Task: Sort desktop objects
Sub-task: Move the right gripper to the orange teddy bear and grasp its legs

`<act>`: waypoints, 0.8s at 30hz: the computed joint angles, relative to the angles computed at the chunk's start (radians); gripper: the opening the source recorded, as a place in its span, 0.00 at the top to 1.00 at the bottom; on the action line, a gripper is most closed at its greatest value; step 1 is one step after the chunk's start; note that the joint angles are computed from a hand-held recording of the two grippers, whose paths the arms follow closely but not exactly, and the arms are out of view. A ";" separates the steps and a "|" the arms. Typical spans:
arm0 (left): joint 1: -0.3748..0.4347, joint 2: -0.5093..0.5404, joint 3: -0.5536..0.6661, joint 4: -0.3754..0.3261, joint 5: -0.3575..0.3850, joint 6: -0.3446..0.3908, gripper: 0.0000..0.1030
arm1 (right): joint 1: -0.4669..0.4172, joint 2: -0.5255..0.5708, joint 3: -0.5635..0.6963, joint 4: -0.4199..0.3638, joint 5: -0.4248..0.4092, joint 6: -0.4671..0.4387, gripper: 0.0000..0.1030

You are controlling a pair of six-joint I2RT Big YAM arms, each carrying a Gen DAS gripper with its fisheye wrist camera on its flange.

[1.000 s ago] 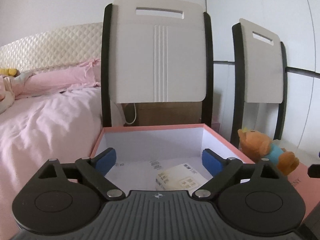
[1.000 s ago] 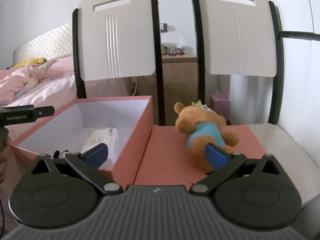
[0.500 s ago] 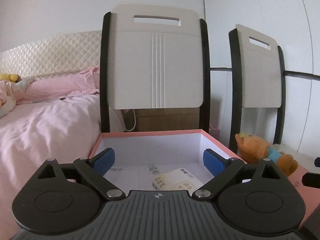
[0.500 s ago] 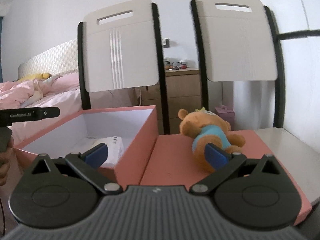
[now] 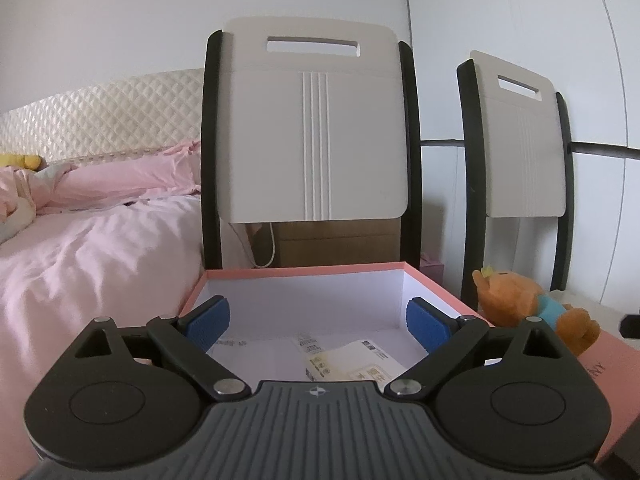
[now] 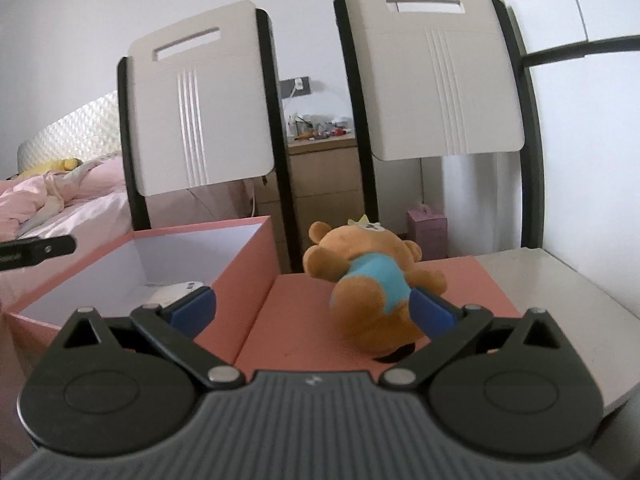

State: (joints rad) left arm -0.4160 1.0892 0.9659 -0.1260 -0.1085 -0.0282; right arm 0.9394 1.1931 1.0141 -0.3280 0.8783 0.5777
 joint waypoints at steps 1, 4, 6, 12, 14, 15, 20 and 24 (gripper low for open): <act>0.001 0.000 0.001 -0.001 0.000 -0.004 0.06 | -0.016 0.001 0.005 -0.005 -0.020 0.001 0.00; 0.002 -0.004 -0.003 0.009 -0.003 -0.012 0.06 | -0.066 0.014 0.031 -0.034 -0.081 -0.007 0.00; 0.003 -0.002 -0.002 0.014 -0.001 -0.012 0.06 | -0.105 0.032 0.054 -0.058 -0.122 -0.016 0.00; 0.002 0.001 -0.001 0.011 0.003 -0.008 0.06 | -0.192 0.129 0.140 -0.189 -0.198 -0.008 0.00; 0.002 0.001 0.000 0.010 0.004 -0.009 0.06 | -0.202 0.165 0.166 -0.234 -0.173 -0.028 0.00; 0.002 0.001 0.000 0.010 0.005 -0.010 0.06 | -0.207 0.181 0.176 -0.253 -0.172 -0.044 0.00; 0.008 -0.001 -0.002 0.008 0.014 -0.014 0.06 | -0.239 0.211 0.193 -0.301 -0.194 -0.038 0.00; 0.007 -0.004 -0.004 0.012 0.017 -0.015 0.06 | -0.262 0.216 0.198 -0.319 -0.238 -0.019 0.01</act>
